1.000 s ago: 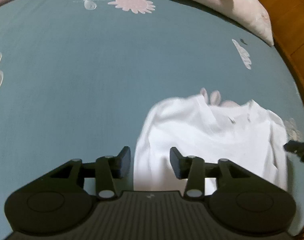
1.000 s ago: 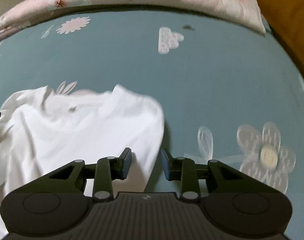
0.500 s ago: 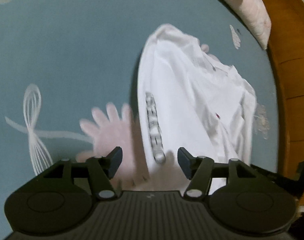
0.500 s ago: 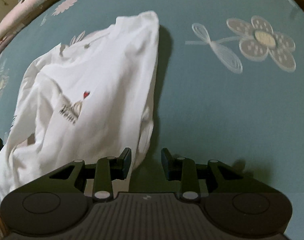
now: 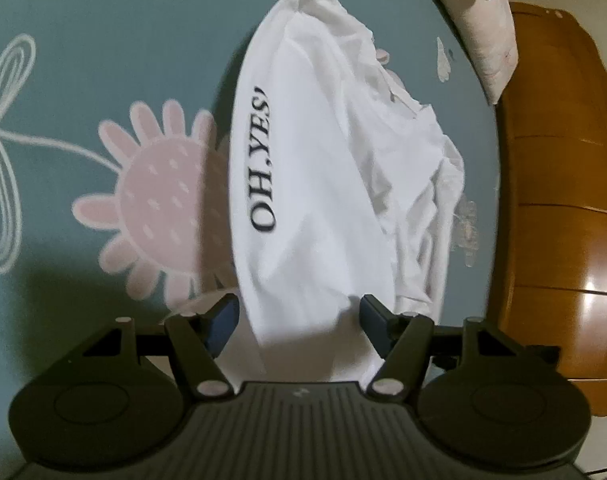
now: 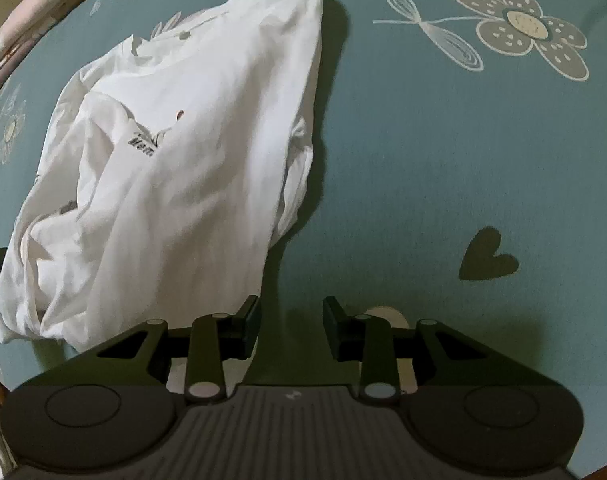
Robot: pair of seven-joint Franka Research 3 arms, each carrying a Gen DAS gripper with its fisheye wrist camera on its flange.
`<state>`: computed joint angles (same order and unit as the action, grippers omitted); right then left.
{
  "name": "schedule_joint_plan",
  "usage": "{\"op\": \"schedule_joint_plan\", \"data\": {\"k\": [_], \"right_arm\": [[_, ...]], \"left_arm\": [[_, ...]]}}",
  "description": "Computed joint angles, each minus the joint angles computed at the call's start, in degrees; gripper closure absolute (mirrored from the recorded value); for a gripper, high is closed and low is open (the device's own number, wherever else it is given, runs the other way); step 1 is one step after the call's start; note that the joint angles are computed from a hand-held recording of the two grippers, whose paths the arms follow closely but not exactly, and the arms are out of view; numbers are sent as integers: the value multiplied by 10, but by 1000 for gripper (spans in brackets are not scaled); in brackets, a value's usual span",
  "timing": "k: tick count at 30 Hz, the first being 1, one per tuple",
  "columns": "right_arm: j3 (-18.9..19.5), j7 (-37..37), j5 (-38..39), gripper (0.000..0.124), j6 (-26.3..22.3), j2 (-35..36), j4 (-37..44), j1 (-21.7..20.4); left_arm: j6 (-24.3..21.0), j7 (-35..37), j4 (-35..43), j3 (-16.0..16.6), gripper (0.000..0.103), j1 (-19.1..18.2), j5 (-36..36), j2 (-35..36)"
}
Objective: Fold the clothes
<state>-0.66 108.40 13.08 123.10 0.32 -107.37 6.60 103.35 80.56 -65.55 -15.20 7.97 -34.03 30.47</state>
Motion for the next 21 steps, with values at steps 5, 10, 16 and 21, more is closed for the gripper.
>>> {"op": "schedule_joint_plan", "data": {"k": [5,10,16,21], "right_arm": [[0,0,10,83,1,-3,-7,0],[2,0,13,83,1,1,-5,2],[2,-1,11,83,-3,3,-1,3],[2,10,5,83,-5,6,3,4]], "left_arm": [[71,43,-52,-12,39,18,-70,-32],[65,65,-37,-9,71,10,-70,-21],[75,59,-52,-2,97,9,-63,-30],[67,55,-18,11,100,-9,4,-24]]}}
